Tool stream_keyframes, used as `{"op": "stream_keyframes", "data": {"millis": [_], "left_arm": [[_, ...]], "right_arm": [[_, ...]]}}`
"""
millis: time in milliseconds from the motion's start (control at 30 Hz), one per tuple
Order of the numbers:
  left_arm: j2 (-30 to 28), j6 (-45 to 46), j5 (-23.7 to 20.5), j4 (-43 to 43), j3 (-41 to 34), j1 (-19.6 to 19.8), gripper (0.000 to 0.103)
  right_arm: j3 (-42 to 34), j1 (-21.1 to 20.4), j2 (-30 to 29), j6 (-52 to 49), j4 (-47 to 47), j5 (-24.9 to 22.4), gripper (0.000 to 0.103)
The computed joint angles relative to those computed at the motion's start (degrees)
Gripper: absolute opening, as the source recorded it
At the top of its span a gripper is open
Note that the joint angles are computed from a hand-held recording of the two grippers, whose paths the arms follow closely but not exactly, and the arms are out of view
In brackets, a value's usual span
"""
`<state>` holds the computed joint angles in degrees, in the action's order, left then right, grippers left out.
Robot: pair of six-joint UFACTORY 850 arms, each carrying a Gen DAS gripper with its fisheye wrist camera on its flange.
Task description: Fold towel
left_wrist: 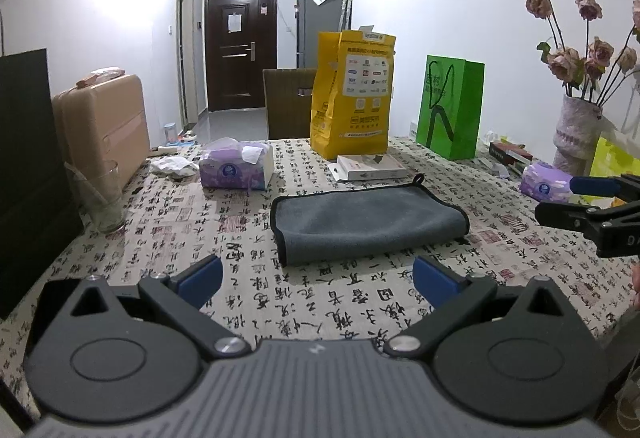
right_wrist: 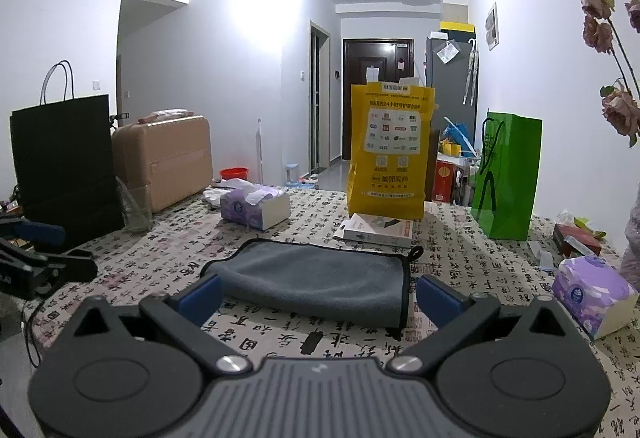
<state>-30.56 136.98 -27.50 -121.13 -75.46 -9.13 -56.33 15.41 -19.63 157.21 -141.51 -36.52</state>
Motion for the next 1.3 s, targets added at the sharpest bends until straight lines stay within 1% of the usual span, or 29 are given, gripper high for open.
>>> {"op": "stream_keyframes", "data": {"millis": [133,333,400,500,733,867,1033,1133,1233,1300], "left_arm": [[1.2,1.2,-0.4,-1.2,2.1,0.2,0.103],[3.1,2.8,-2.7,-2.9,5.7,0.9,0.103],[3.4,3.4,-2.7,-3.6,6.6,1.0,0.103],[4.4,6.5,-3.4,-6.2,8.6,1.2,0.103],[7.8,12.4,-8.3,-11.0,14.9,2.6,0.103],[9.0,15.5,-9.9,-13.9,17.6,3.1,0.103],[9.6,14.3,-11.0,-14.1,19.7,4.2,0.103],[10.0,15.0,-10.3,-15.1,20.7,4.4,0.103],[10.6,16.1,-10.7,-15.7,22.0,4.4,0.103],[11.1,16.2,-11.3,-15.4,23.0,4.5,0.103]], "right_arm": [[1.4,1.0,0.9,0.2,0.8,-1.0,0.103],[3.8,3.2,2.6,-0.3,2.7,-2.7,0.103],[4.9,4.0,3.3,0.5,2.4,-3.5,0.103],[5.6,5.1,3.4,0.2,3.4,-4.1,0.103],[7.2,7.9,4.2,-0.3,4.6,-6.3,0.103],[8.4,9.5,4.7,0.5,5.2,-7.8,0.103],[9.5,11.2,4.6,1.1,6.8,-8.8,0.103],[10.2,12.1,4.6,2.0,8.1,-9.8,0.103],[10.8,12.9,4.5,2.1,9.6,-10.1,0.103],[11.2,13.8,4.3,2.0,11.4,-11.1,0.103]]}}
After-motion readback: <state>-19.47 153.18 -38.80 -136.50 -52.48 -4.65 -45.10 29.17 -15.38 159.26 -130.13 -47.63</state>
